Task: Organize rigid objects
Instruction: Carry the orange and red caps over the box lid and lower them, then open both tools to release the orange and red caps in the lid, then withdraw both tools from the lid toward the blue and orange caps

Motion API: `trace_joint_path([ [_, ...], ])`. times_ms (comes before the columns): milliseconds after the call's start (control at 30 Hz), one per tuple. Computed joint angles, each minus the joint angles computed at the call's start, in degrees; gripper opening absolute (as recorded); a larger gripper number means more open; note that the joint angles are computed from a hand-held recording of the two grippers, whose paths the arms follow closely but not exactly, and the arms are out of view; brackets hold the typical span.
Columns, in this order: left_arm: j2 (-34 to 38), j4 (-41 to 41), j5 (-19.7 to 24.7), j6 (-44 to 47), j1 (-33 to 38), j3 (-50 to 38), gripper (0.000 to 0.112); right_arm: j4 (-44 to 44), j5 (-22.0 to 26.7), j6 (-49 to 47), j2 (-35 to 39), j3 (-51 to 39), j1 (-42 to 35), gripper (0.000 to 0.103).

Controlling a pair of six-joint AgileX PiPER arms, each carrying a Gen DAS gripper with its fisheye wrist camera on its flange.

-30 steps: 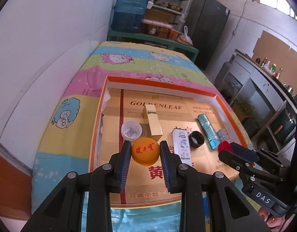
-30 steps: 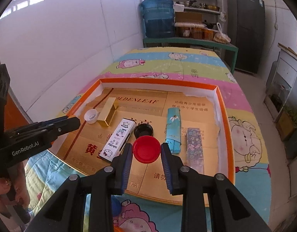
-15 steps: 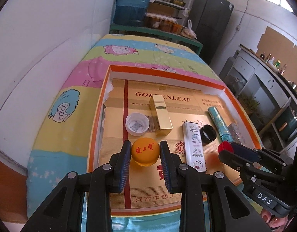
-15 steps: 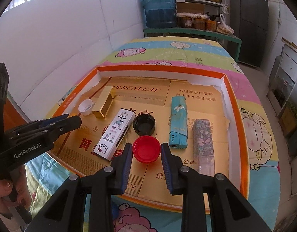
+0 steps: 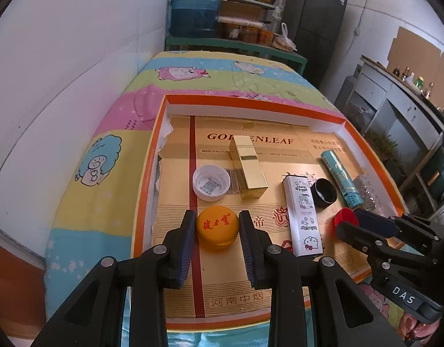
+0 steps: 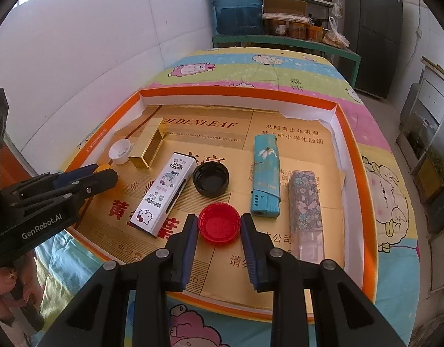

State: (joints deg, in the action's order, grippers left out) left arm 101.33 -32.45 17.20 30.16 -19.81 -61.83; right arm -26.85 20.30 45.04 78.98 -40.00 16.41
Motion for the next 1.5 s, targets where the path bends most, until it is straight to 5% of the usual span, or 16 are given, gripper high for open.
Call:
trace_joint_path([
  [500, -0.16, 5.04, -1.32, -4.25, -1.07, 0.27, 0.033, -3.10, 0.68, 3.20, 0.21, 0.21, 1.14, 0.031],
  [667, -0.51, 4.36, -2.00, -3.74, -0.98, 0.69, 0.048, -3.57, 0.99, 4.00, -0.32, 0.37, 1.39, 0.031],
  [1500, -4.79, 3.25, -2.71, -2.71, -0.58, 3.71, 0.050, -5.74, 4.24, 7.63, -5.29, 1.32, 3.76, 0.031],
])
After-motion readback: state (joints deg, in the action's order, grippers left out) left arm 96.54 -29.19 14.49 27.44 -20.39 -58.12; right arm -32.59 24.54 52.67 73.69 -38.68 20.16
